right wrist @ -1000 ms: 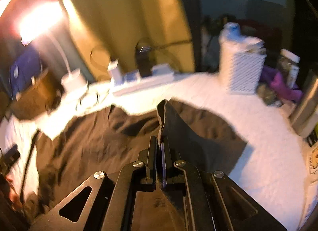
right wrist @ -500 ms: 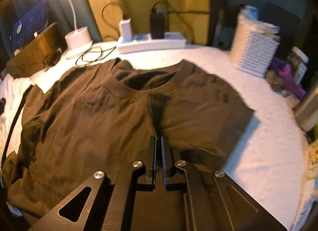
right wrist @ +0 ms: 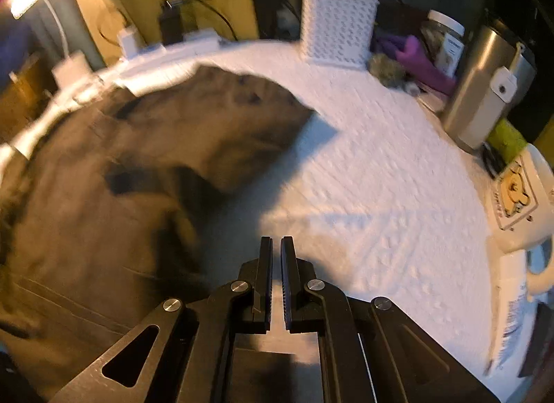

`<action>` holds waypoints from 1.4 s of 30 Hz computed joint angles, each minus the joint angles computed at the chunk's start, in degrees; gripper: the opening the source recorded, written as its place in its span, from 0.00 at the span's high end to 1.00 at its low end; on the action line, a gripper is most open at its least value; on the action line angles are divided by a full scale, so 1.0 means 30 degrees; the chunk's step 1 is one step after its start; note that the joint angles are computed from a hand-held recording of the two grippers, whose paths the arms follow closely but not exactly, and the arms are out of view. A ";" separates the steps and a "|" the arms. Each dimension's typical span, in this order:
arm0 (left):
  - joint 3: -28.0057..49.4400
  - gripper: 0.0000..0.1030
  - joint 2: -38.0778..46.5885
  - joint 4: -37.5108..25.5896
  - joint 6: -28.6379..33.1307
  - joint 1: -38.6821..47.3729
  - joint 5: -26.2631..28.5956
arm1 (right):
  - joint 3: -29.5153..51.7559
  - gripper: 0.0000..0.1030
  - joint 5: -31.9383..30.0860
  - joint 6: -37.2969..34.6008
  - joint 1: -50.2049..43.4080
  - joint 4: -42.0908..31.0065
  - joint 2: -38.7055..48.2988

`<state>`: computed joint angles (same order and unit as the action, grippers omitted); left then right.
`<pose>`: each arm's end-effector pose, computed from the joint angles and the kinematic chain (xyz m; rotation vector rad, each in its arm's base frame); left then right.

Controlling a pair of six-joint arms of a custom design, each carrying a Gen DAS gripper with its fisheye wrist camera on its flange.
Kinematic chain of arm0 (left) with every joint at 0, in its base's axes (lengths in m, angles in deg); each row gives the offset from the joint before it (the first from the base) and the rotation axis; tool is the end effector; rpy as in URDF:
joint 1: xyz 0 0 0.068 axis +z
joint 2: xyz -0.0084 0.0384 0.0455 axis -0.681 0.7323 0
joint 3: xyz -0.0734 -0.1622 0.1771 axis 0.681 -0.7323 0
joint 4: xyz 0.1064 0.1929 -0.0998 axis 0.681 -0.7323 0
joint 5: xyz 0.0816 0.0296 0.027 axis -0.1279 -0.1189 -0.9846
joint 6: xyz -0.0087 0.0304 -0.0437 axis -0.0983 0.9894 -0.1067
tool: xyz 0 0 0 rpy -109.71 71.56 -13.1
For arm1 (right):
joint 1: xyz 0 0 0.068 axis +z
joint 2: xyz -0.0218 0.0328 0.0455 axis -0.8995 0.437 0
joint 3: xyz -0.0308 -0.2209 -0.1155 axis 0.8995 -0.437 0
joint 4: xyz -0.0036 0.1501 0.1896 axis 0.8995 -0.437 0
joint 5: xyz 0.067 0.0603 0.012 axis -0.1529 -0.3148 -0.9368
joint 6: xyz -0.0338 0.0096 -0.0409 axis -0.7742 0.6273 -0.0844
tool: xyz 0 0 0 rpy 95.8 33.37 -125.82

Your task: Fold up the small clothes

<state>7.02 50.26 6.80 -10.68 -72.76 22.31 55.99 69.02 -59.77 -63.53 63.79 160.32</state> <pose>0.1888 -0.0878 0.0609 -0.3610 2.2207 0.0174 0.3845 0.0082 0.0218 -0.5806 2.5576 0.0248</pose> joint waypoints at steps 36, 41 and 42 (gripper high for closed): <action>-0.2260 0.01 -0.0084 0.1625 -0.0653 0.0809 0.0610 | -0.1078 0.94 -0.5395 -0.0338 0.1029 0.0258 -0.1602; -0.3078 0.01 -0.0150 0.2742 -0.0692 0.0727 0.0632 | -0.3492 0.94 -0.5087 -0.0906 0.2217 0.0645 -0.3616; -0.3230 0.01 0.0033 0.3067 -0.0681 0.0755 0.0746 | -0.3884 0.94 -0.4974 -0.1039 0.2543 0.0737 -0.3796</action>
